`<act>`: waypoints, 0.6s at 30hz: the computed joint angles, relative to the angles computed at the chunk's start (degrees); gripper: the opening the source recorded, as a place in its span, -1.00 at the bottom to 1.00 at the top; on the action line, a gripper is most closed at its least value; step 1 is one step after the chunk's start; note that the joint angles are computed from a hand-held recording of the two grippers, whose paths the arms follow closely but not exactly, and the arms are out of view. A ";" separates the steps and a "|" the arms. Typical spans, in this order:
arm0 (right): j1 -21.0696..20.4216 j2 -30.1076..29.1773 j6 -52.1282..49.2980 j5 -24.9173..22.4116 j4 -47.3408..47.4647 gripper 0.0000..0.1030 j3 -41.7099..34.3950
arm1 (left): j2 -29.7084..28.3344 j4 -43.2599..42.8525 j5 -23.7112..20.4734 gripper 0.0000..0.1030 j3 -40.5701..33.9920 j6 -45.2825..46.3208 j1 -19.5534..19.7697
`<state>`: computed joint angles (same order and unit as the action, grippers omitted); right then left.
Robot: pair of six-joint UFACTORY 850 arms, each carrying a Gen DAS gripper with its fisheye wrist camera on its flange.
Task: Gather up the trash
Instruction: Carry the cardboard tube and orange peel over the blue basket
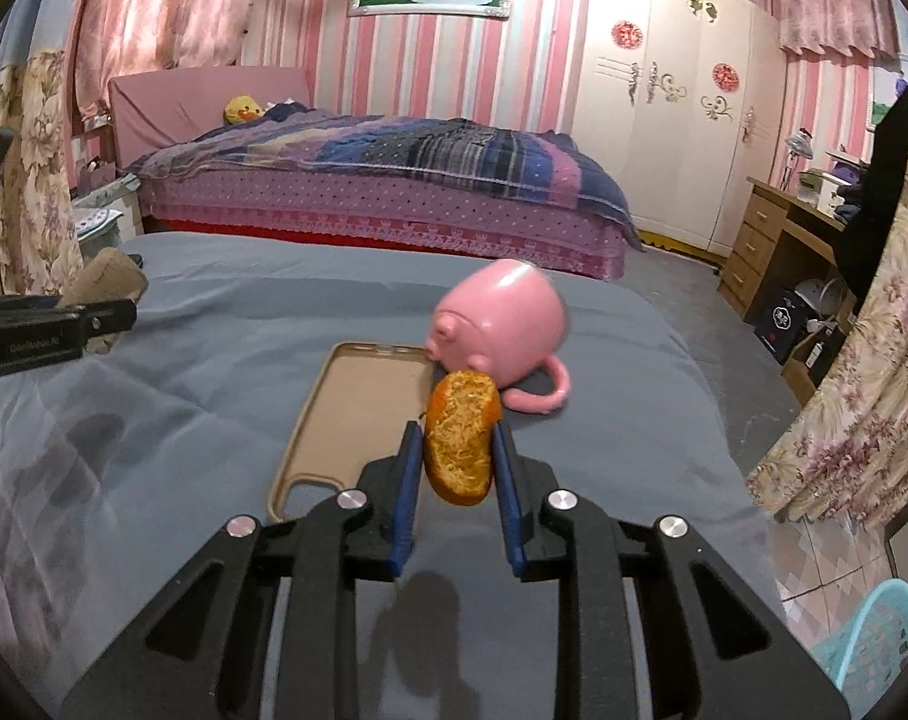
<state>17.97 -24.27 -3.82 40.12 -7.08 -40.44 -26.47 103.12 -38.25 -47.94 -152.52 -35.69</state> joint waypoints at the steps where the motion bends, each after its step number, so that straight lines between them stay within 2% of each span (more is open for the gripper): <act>1: -0.49 0.12 0.30 0.40 -0.53 -0.53 0.33 | -0.11 -0.35 0.05 -0.05 -0.35 0.54 -0.22; 8: -5.77 2.33 1.68 3.10 -3.08 -0.53 4.09 | -1.49 -2.28 0.07 -0.05 -3.74 4.06 -3.32; 12: -9.46 3.84 1.83 3.63 -3.44 -0.53 5.83 | -2.68 -0.04 1.05 -0.05 -6.71 2.20 -5.59; 18: -16.02 7.09 2.24 4.59 -5.11 -0.53 8.35 | -6.17 -0.51 0.63 -0.05 -12.63 5.15 -9.38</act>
<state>1.95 -17.18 -1.58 44.71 -12.19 -32.09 -32.64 102.61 -37.62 -60.57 -147.37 -45.07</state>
